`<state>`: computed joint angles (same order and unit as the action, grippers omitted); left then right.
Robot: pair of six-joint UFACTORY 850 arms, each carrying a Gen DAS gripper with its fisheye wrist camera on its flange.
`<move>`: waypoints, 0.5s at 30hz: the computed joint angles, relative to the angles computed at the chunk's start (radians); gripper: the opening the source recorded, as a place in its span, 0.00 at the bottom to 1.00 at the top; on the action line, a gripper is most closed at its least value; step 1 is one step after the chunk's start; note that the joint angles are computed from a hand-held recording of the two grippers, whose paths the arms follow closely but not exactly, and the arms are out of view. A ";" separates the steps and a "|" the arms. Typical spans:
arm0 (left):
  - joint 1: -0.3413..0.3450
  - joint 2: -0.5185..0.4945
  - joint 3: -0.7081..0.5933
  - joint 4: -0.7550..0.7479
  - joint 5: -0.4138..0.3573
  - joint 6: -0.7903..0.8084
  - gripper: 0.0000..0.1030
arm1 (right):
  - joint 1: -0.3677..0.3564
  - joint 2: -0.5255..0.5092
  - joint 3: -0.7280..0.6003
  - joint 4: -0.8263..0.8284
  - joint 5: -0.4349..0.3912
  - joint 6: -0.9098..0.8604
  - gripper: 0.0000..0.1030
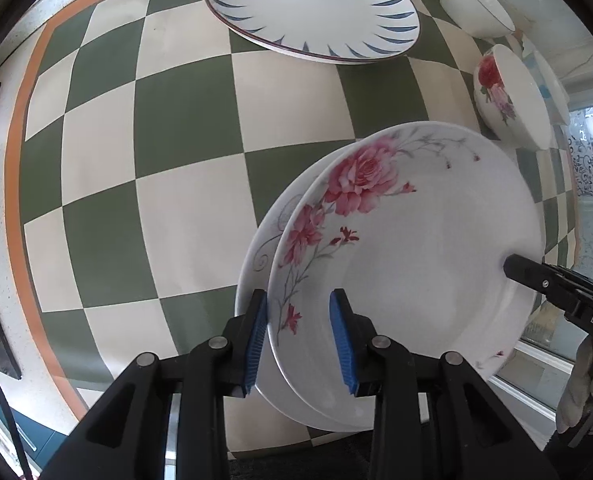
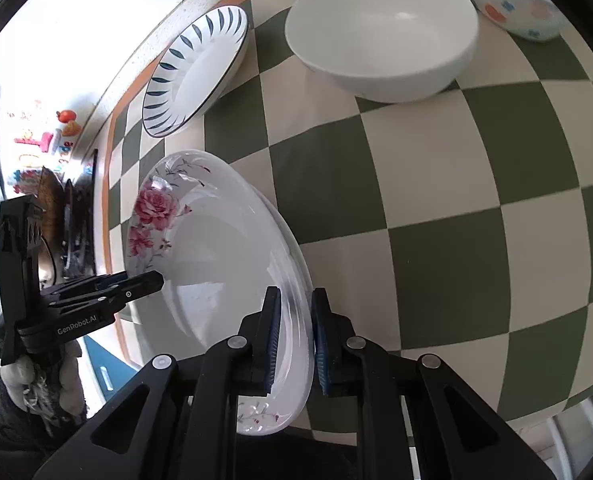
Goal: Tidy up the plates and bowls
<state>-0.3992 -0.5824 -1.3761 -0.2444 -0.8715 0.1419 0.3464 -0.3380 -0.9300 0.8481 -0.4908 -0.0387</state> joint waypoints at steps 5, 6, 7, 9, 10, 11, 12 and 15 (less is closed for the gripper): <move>-0.006 -0.014 -0.022 -0.001 -0.013 0.001 0.28 | 0.002 -0.012 -0.018 -0.013 -0.008 0.015 0.17; -0.005 -0.005 -0.004 -0.004 -0.003 0.011 0.28 | 0.004 -0.015 -0.023 -0.031 -0.013 0.029 0.17; -0.002 0.006 0.007 -0.008 -0.002 0.021 0.28 | 0.007 -0.021 -0.033 -0.060 -0.019 0.054 0.17; -0.003 0.019 0.020 0.008 0.006 0.015 0.28 | 0.016 -0.029 -0.050 -0.153 -0.038 0.143 0.17; -0.001 0.022 0.023 0.014 0.006 0.010 0.28 | 0.017 -0.026 -0.049 -0.155 -0.038 0.149 0.17; 0.003 0.026 0.028 0.017 0.009 0.008 0.28 | 0.016 -0.024 -0.044 -0.142 -0.037 0.140 0.17; 0.008 0.031 0.034 0.016 0.012 0.012 0.28 | 0.016 -0.023 -0.043 -0.132 -0.039 0.138 0.17; 0.034 0.052 0.038 -0.027 0.005 0.032 0.28 | 0.020 -0.018 -0.046 -0.133 -0.044 0.166 0.17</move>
<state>-0.3648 -0.5308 -1.3378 -0.2714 -0.8668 0.1741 0.3665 -0.3558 -0.9757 0.7154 -0.5349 0.1277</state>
